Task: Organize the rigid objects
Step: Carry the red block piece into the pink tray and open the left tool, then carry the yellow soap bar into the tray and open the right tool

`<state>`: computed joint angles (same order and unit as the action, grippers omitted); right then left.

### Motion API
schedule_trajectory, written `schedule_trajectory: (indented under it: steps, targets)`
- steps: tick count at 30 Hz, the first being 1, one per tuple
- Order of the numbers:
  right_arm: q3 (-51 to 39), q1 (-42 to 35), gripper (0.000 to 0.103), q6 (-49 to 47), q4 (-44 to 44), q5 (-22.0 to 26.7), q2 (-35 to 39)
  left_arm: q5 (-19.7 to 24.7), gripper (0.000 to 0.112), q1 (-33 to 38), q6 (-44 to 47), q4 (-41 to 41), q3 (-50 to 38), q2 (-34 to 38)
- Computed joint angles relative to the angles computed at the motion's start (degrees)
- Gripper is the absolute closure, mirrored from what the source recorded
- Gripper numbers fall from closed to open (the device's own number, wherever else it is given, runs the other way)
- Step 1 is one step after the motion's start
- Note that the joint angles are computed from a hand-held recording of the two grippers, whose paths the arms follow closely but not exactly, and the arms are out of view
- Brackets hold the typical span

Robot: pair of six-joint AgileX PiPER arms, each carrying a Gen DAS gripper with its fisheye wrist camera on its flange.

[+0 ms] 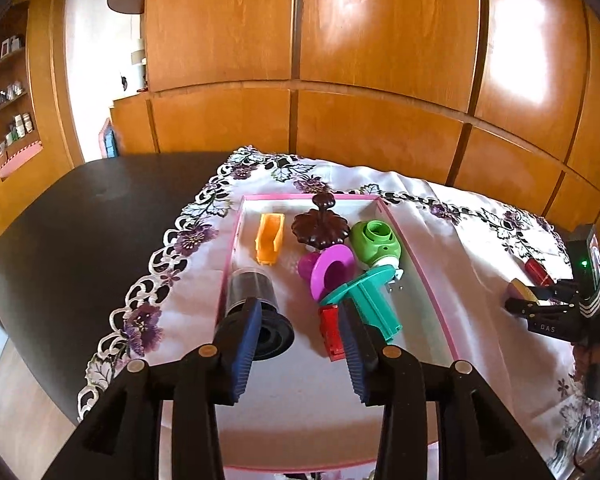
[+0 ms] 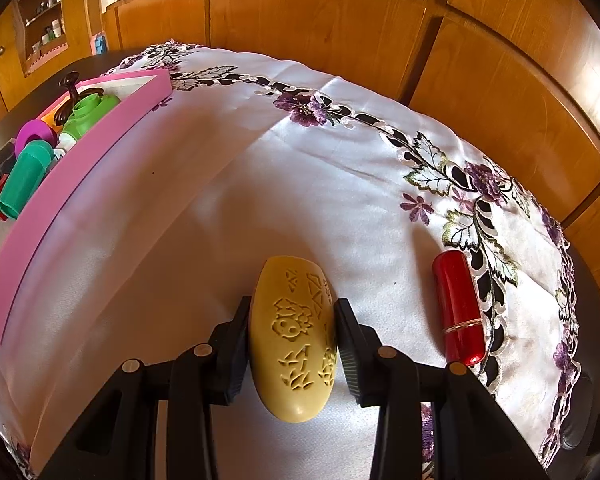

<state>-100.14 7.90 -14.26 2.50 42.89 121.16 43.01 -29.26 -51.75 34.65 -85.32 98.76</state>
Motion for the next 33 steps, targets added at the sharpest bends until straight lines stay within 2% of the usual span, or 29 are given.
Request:
schedule_trajectory:
  steps: [15,20,27,33]
  targets:
    - [0.7,0.6,0.064,2.8,-1.6,-0.6,-0.4,-1.8,0.072,1.8,-0.8,-0.7,4.0,-3.1]
    - [-1.6,2.2,0.065,9.0,-6.3,2.3,0.4,-2.4,0.072,2.6,-2.3,1.4,5.9,-4.4]
    - [-5.0,5.2,0.066,21.1,-13.6,8.5,1.2,-4.4,0.072,5.3,-2.2,-0.2,9.6,-6.7]
    - [-4.6,5.7,0.066,25.5,-12.5,10.6,0.1,-5.8,0.072,6.8,-2.2,-1.2,12.4,-8.2]
